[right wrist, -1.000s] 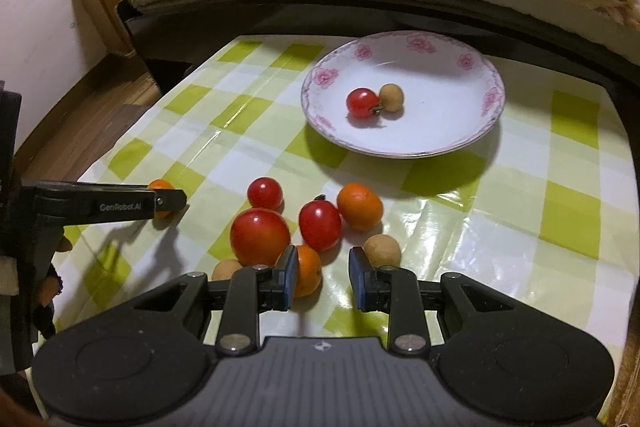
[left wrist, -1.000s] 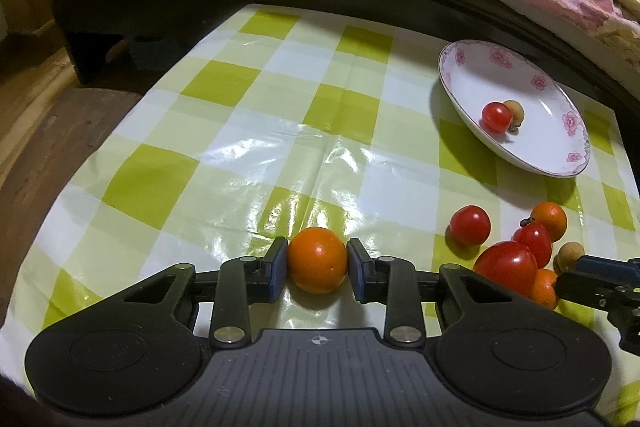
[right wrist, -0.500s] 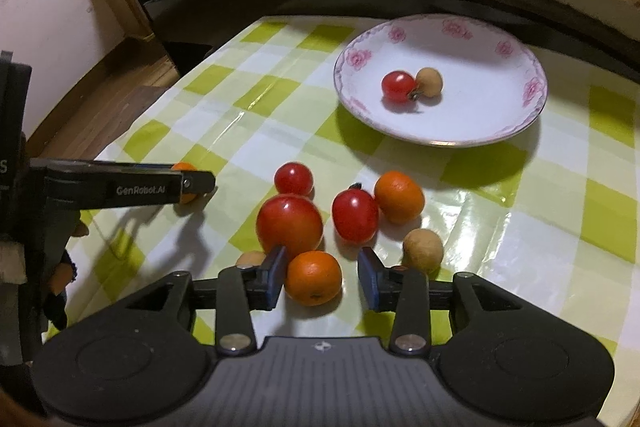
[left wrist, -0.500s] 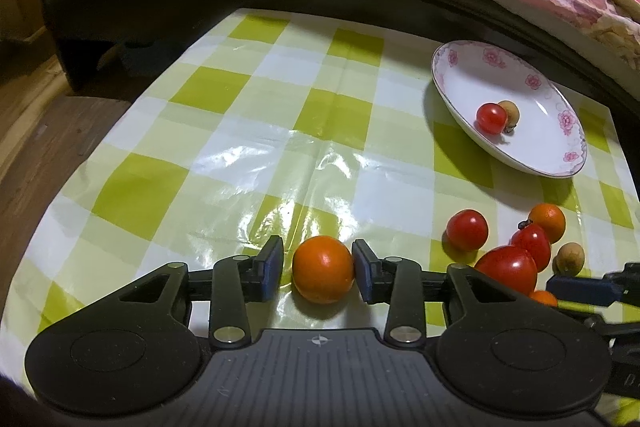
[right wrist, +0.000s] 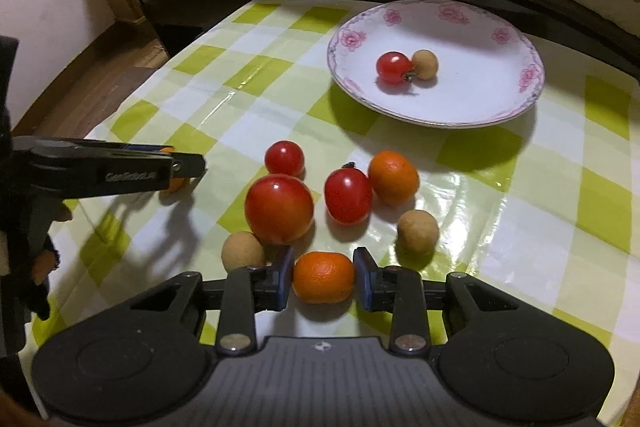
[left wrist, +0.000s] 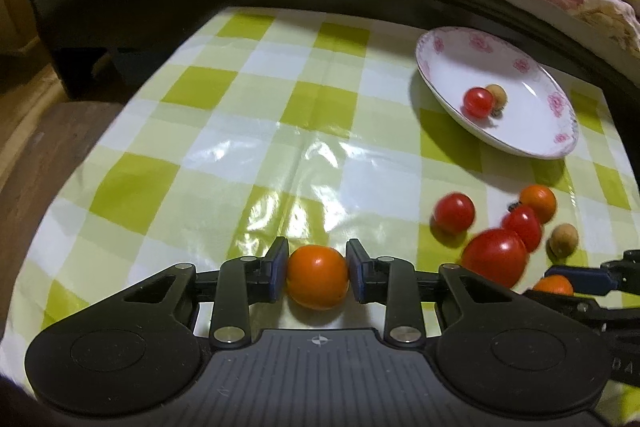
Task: Organize fruits
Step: 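Lift both held fruits and carry them toward the white plate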
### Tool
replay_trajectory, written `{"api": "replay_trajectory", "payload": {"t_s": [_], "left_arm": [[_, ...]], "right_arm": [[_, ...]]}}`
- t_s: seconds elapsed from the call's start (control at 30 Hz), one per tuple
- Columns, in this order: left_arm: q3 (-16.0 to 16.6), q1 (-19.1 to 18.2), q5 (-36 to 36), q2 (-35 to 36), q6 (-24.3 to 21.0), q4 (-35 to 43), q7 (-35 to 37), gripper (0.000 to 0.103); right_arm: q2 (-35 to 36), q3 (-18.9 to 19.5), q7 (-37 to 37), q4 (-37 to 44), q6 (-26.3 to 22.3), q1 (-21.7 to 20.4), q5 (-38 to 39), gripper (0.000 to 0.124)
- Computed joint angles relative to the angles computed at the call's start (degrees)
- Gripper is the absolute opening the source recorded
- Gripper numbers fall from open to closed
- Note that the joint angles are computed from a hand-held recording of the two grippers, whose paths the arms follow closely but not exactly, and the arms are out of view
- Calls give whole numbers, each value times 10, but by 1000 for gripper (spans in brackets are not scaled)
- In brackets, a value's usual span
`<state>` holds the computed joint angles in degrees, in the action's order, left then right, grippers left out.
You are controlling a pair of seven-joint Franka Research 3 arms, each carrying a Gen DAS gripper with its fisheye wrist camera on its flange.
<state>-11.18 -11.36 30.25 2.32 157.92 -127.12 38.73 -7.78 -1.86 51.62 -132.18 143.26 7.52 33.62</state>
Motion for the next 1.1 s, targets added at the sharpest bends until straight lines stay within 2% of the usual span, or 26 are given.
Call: {"api": "replay_trajectory", "payload": {"t_s": [0.23,0.37,0.47,0.67,0.8,0.9,1.0,1.1], "left_arm": [[-11,-8,-28,-26,5,-33,22,39],[-15,-11,19,-32,7,-43,-4,40],[-17,-12,40,-37,12,-52,-17,47],[-18,-11,88,-31,12,-48,-57,50],[-18,-15,105,-25,1,-39,-71,49],[-19,-18,104,-23,-3,-35,-71,40],[-20,-23,103,-21,-17,-28,-69,39],[-22,-27,73,-25,-24,-27,-52,39]], "right_arm": [[-36,-2,12,-30,-1,-5,-15,35],[-54,-1,18,-56,11,-4,-33,35],[-60,-4,18,-63,11,-2,-37,35],[-64,-8,10,-70,16,2,-31,35],[-64,-12,1,-70,14,2,-24,35],[-64,-10,4,-70,16,0,-26,35],[-65,-8,11,-70,19,-2,-33,35],[-69,-9,17,-69,18,-5,-38,35]]}}
